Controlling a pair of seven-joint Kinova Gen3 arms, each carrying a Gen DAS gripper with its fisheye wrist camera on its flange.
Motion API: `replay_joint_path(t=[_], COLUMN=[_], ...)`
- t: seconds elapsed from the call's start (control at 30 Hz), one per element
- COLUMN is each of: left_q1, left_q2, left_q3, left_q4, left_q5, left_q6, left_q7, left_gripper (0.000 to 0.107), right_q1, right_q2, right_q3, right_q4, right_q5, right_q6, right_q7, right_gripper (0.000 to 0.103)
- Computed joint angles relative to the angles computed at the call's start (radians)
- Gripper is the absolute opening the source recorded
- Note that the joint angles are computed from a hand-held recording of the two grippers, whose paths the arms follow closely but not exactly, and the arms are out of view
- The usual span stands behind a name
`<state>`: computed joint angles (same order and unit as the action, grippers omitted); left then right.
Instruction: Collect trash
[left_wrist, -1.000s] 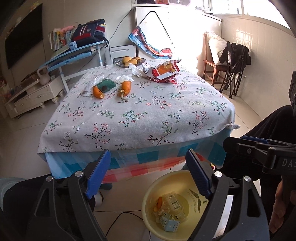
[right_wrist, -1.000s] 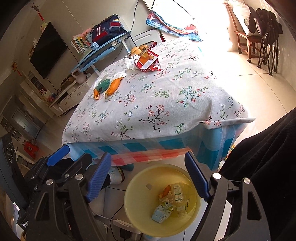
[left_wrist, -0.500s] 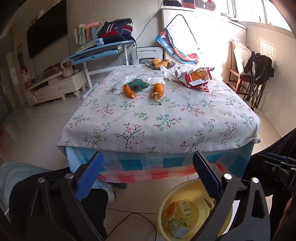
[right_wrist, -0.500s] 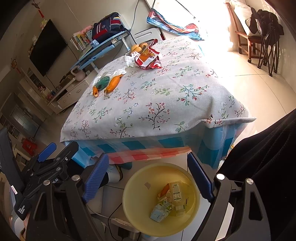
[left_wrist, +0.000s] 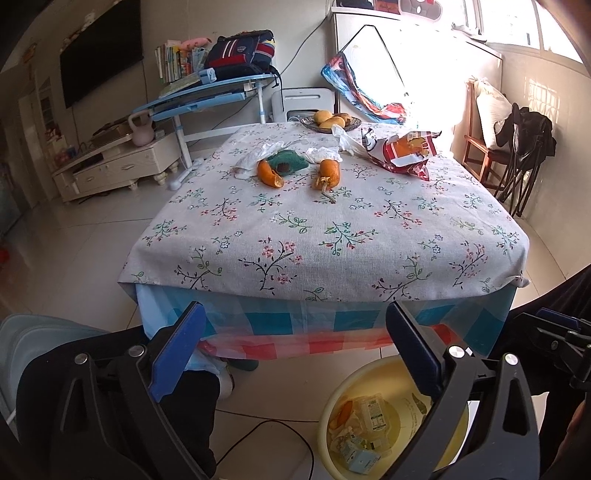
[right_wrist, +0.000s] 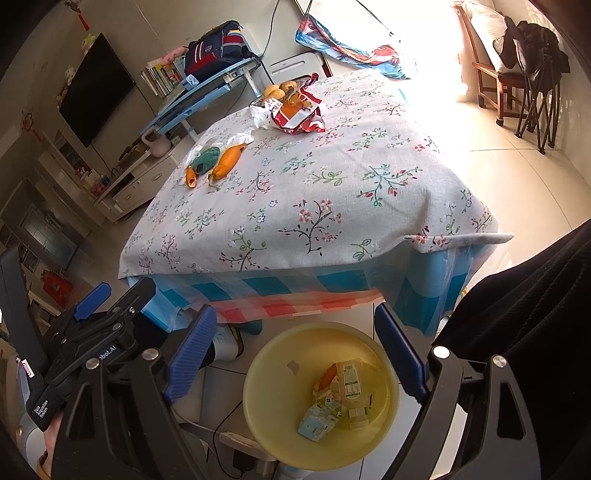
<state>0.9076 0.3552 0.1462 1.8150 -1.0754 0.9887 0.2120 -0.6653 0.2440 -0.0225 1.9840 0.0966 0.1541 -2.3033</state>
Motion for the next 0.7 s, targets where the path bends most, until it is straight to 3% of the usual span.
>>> replay_joint_path(t=[0.7], left_q1=[-0.003], left_q2=[0.001], left_q3=[-0.002], left_q4=[0.002], left_q5=[0.006], left_q6=[-0.001], left_q7=[-0.006], left_gripper=[0.095], right_q1=[-0.011], right_q2=[0.008], right_q3=[-0.006], right_q4=[-0.015], right_q5=[0.009], right_q6=[0.008], right_q7=[0.007], right_gripper=[0.084])
